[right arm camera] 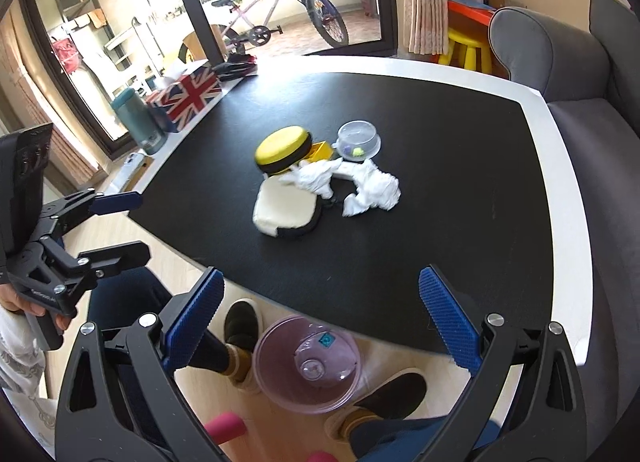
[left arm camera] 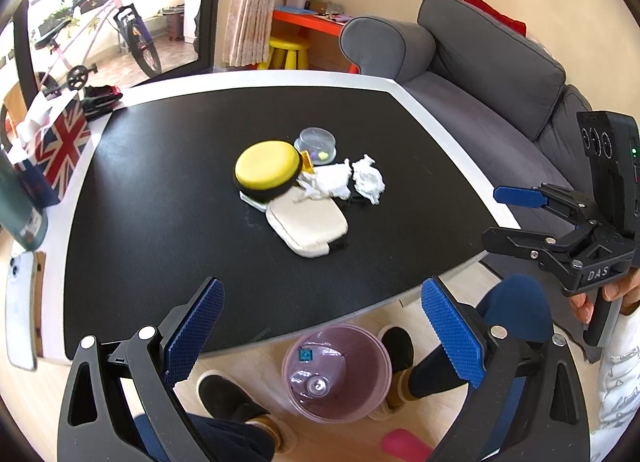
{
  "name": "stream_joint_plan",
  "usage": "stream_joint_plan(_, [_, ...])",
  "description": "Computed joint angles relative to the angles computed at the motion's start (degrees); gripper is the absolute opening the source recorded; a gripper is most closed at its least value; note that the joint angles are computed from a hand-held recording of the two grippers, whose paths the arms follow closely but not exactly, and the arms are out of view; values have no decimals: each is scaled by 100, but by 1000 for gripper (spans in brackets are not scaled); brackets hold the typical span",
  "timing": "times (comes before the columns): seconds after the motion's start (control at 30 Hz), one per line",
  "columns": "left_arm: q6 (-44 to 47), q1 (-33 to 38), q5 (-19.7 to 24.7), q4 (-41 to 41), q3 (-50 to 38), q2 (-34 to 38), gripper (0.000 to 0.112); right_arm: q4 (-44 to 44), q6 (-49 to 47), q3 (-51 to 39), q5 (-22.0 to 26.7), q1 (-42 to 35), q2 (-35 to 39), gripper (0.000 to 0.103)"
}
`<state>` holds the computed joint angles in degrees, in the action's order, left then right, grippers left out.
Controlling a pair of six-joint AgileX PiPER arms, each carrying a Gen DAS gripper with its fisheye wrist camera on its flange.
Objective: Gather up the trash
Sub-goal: 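Move the right tool back to the table and grasp crumpled white tissue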
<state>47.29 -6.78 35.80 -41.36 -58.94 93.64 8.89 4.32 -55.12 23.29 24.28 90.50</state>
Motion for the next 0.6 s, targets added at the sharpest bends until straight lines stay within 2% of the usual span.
stream_joint_plan(0.6, [-566, -19, 230, 516, -1386, 1100, 95, 386, -823, -2236, 868, -752, 2063, 97])
